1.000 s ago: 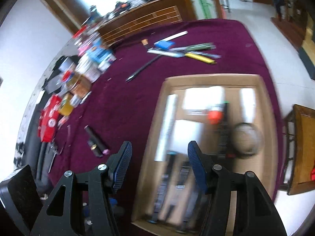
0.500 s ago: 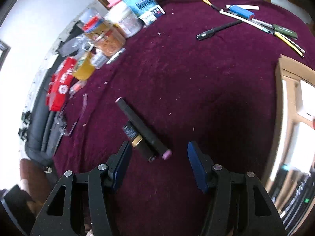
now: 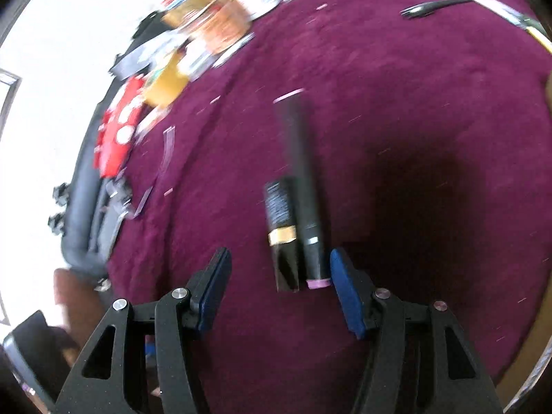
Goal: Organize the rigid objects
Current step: 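Grasp the black gold-banded marker with the right tool and lift it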
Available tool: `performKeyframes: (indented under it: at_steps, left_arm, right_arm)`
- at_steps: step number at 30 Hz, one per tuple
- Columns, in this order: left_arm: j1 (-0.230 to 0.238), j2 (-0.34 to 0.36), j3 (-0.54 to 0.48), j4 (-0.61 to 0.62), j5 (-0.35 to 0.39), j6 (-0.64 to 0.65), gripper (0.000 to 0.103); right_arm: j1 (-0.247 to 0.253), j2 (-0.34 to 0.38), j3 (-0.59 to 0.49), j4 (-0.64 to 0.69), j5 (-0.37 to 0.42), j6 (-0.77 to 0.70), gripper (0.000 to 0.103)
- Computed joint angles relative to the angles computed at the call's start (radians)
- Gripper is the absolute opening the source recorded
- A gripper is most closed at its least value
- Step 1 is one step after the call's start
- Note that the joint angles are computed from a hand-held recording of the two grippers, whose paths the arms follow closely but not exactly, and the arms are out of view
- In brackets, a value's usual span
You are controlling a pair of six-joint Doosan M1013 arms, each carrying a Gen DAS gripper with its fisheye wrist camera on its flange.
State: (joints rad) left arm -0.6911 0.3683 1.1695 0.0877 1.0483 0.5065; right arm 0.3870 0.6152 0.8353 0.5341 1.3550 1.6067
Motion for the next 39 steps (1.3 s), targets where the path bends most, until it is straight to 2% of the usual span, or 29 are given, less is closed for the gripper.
performKeyframes:
  at_steps: [3,6,9,17,22,23,24,25,30,35,37,38,39]
  left_arm:
    - [0.005,0.001,-0.003,-0.01,-0.005,0.024,0.014]
    - [0.012,0.001,-0.001,-0.02,-0.01,0.045,0.014]
    - [0.018,0.0,0.0,-0.03,-0.006,0.061,0.014]
    - [0.033,-0.007,0.01,-0.046,-0.006,0.091,0.014]
    - [0.04,-0.004,0.01,-0.063,-0.004,0.111,0.014]
    - [0.041,-0.002,0.008,-0.066,-0.004,0.115,0.014]
    - [0.042,0.001,0.004,-0.072,-0.004,0.122,0.014]
    - [0.043,0.004,-0.001,-0.076,-0.003,0.129,0.014]
    - [0.046,0.031,-0.044,-0.096,0.004,0.177,0.014]
    - [0.048,0.086,-0.133,-0.12,0.045,0.248,0.015]
    - [0.048,0.125,-0.192,-0.123,0.092,0.278,0.029]
    - [0.051,0.145,-0.222,-0.134,0.108,0.291,0.043]
    - [0.052,0.161,-0.243,-0.135,0.116,0.298,0.047]
  right_arm:
    - [0.015,-0.007,-0.018,-0.138,-0.051,0.055,0.054]
    - [0.011,0.011,-0.054,-0.183,-0.045,0.119,0.051]
    - [0.019,0.042,-0.107,-0.241,-0.013,0.162,0.027]
    - [0.041,0.086,-0.169,-0.275,0.034,0.164,0.026]
    - [0.072,0.114,-0.221,-0.375,0.064,0.148,0.025]
    - [0.074,0.115,-0.225,-0.384,0.066,0.142,0.024]
    - [0.075,0.116,-0.226,-0.395,0.07,0.137,0.017]
    - [0.074,0.111,-0.218,-0.407,0.069,0.135,0.013]
    - [0.043,0.039,-0.093,-0.368,0.02,0.159,0.013]
    - [0.019,-0.047,0.053,-0.325,-0.027,0.15,0.013]
    - [0.014,-0.084,0.113,-0.318,-0.048,0.141,0.013]
    - [0.013,-0.095,0.131,-0.315,-0.053,0.138,0.013]
    - [0.009,-0.109,0.154,-0.307,-0.06,0.131,0.013]
